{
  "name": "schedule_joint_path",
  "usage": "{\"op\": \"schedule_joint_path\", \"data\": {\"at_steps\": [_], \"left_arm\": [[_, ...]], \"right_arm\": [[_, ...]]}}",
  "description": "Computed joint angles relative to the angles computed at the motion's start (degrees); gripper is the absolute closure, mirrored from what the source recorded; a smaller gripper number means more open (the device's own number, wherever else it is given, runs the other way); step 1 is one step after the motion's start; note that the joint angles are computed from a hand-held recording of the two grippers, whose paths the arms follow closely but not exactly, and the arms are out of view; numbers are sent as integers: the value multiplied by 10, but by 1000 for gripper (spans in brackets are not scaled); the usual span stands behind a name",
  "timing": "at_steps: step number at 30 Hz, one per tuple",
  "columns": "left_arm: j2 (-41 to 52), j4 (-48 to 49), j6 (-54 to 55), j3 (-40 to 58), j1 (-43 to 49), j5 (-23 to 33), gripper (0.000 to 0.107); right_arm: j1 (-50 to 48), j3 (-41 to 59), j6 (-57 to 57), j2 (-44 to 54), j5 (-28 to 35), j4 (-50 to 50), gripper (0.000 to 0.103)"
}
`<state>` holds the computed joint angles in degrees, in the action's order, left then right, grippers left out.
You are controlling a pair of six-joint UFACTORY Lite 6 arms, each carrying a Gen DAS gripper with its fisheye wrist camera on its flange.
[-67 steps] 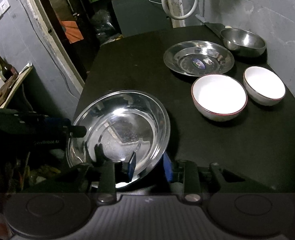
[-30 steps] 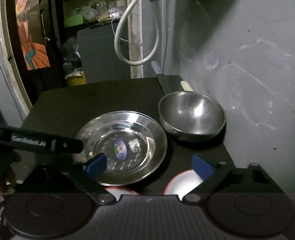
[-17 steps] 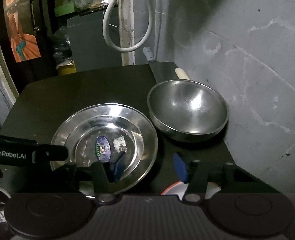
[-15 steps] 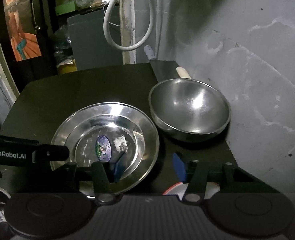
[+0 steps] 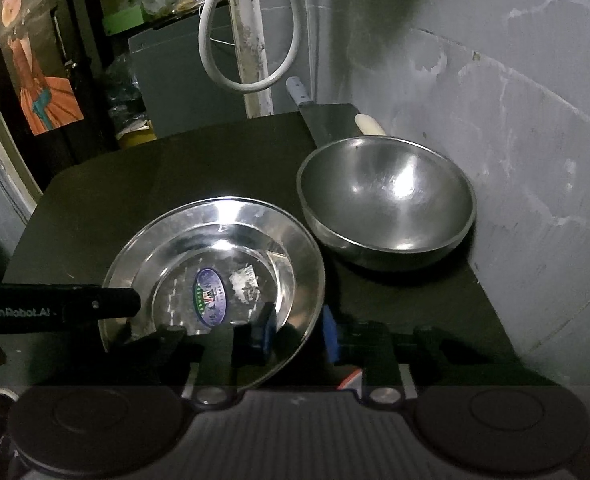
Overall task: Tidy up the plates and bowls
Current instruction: 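Lift the labeled plate with the left tool and lower it onto the basin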
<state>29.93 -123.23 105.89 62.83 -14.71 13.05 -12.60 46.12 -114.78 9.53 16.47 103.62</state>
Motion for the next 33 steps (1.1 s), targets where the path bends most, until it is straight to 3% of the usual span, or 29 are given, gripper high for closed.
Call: {"op": "schedule_joint_path", "data": {"at_steps": [1,4,13,21,28,33], "left_arm": [[0,6,-4,1,-1,-1,76],[-7,-9,21,-5,-3,0,82],[-64,-138,180,-69,1,10,82],[-203,-239,331,-192,19,29,82],[-344,-183,297,-299,45,12,82],[-460,-27,159,-376,67,-6,81]], "right_arm": [[-1,-2,1,-2,3,2,77],[-6,-7,12,-8,16,-2,80],[-22,-34,27,-43,61,-11,81],[-27,-109,55,-149,110,-35,81],[-11,-197,153,-294,123,-118,81],[-18,-253,257,-407,149,-219,81]]}}
